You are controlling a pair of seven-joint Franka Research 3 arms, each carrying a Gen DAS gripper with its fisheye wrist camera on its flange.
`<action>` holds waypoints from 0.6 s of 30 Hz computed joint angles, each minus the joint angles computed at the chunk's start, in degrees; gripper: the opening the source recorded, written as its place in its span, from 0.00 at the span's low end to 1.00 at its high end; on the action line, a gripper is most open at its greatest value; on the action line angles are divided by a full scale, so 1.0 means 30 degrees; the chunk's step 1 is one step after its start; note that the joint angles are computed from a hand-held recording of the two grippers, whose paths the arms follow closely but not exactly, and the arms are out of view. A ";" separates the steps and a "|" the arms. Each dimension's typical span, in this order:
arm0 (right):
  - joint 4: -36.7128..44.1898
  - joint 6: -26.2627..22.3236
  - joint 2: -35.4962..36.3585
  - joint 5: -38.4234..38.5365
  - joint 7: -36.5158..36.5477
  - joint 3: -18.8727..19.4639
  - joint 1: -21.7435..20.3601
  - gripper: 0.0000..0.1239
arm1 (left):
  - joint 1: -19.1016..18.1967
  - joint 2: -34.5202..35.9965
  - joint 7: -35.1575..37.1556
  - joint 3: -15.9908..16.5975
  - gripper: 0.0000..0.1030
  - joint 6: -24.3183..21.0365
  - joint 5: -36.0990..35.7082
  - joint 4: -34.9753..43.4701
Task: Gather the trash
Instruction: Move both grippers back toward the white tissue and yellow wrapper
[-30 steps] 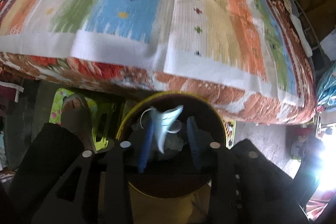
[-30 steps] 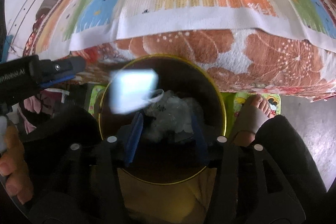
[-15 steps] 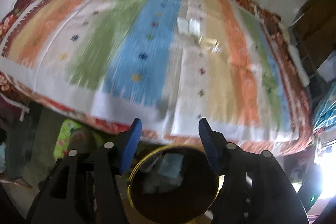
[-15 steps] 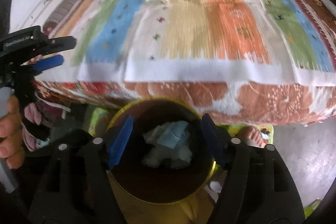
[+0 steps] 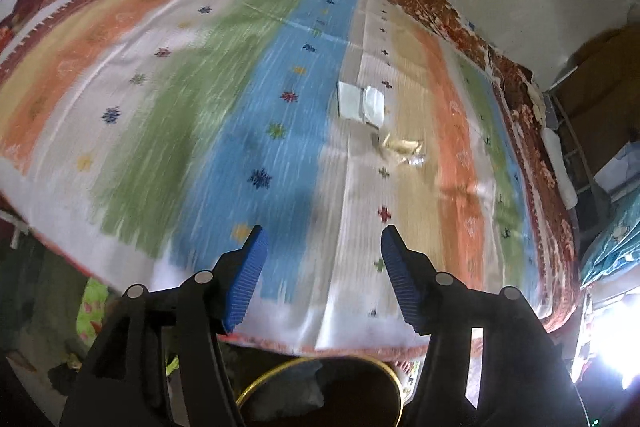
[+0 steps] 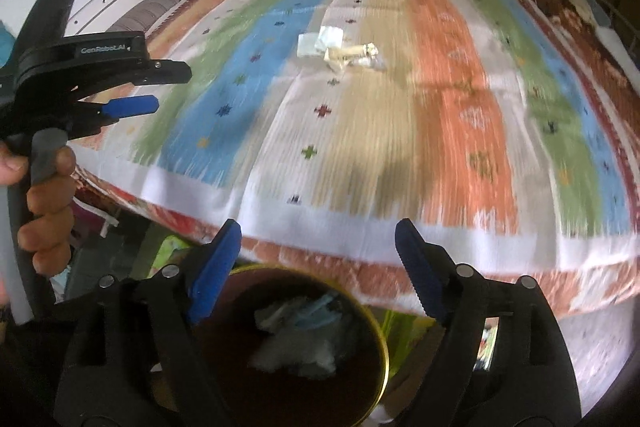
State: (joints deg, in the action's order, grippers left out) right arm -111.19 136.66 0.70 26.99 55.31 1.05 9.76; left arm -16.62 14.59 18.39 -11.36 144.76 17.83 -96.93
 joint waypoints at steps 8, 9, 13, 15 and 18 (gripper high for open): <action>0.1913 0.0860 0.1829 0.1491 -0.0210 0.0142 -0.0235 0.64 | 0.0546 0.1296 0.1071 0.0230 0.62 0.1292 -0.0441 0.0765; 0.2259 0.0960 0.2137 0.1637 -0.0208 0.0182 -0.0261 0.64 | 0.0610 0.1405 0.1139 0.0262 0.63 0.1381 -0.0549 0.0830; 0.3391 0.0984 0.3192 0.2039 0.0194 0.0334 -0.0389 0.68 | 0.0775 0.2151 0.1766 0.0310 0.70 0.1859 -0.0882 0.1653; 0.3867 0.1018 0.3650 0.1954 0.0502 0.0403 -0.0400 0.71 | 0.0748 0.2565 0.2067 0.0391 0.73 0.1986 -0.0831 0.2217; 0.4569 0.1078 0.4347 0.1539 0.1003 0.0486 -0.0356 0.73 | 0.0697 0.3238 0.2480 0.0667 0.74 0.2080 -0.0581 0.3094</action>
State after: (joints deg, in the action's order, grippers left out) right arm -97.49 139.90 13.74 31.61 58.32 2.51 8.69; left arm -14.53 24.31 25.83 -9.36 151.00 16.09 -87.65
